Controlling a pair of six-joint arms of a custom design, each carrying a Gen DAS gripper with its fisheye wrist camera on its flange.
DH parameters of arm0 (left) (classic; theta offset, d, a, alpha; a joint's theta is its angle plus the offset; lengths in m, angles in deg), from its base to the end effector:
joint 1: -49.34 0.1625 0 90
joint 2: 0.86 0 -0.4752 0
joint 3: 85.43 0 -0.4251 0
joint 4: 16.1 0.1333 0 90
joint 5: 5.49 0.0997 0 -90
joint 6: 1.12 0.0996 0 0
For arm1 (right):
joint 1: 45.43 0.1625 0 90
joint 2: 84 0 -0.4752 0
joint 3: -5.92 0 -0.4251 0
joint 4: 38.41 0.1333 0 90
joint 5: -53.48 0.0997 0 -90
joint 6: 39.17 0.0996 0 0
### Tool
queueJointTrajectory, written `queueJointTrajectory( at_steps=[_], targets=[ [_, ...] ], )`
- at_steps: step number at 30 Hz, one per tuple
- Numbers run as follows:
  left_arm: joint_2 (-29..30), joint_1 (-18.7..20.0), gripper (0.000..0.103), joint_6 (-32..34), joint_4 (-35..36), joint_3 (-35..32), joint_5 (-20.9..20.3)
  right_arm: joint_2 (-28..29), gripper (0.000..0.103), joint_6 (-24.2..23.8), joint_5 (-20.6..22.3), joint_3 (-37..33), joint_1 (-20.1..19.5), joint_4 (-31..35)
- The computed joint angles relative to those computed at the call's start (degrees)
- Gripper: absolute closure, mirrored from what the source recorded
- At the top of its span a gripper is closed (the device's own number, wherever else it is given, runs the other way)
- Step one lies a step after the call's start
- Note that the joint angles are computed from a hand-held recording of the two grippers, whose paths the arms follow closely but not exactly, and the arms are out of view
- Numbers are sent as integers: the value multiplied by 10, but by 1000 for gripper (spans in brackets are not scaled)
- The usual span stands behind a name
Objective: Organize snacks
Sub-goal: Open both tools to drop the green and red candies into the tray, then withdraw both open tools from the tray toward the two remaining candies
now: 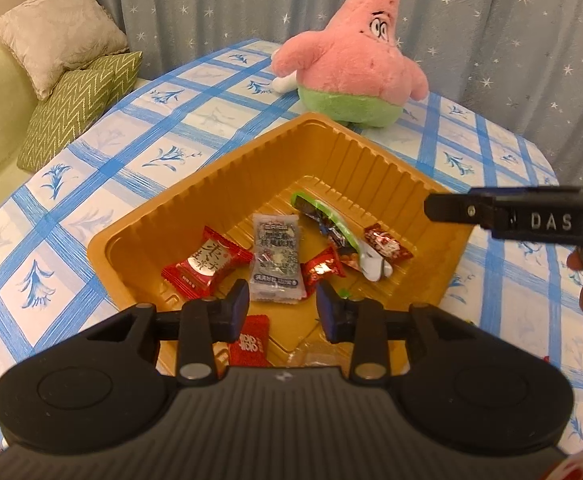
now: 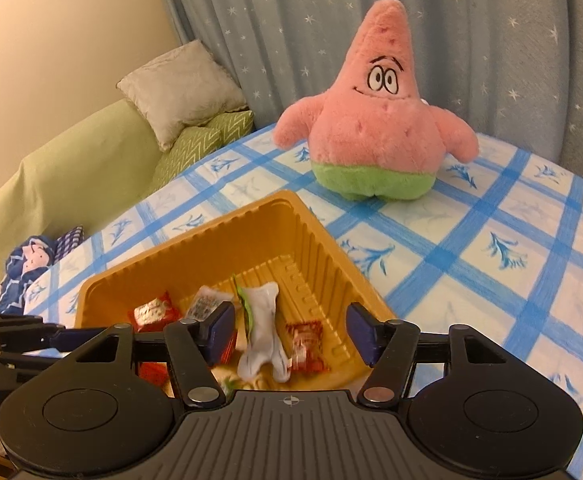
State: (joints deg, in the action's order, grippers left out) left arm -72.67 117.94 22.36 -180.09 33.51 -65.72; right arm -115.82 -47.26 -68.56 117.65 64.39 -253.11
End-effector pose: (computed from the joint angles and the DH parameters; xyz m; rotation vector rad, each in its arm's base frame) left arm -0.0362 -0.5932 0.2703 0.8252 2.4227 -0.5975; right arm 0.2820 -0.5452 0.0048 0.3111 -2.4601 1.0817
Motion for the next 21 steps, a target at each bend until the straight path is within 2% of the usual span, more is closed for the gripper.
queueJointTrajectory(
  at_steps=[6,21],
  targets=[
    [-29,-10,68,-12,10,23,-6,-11,35,34,-2,39,14,-14],
    [-126,-44,62,-42,41,109,-2,-22,30,112,-45,127,72,-52]
  ],
)
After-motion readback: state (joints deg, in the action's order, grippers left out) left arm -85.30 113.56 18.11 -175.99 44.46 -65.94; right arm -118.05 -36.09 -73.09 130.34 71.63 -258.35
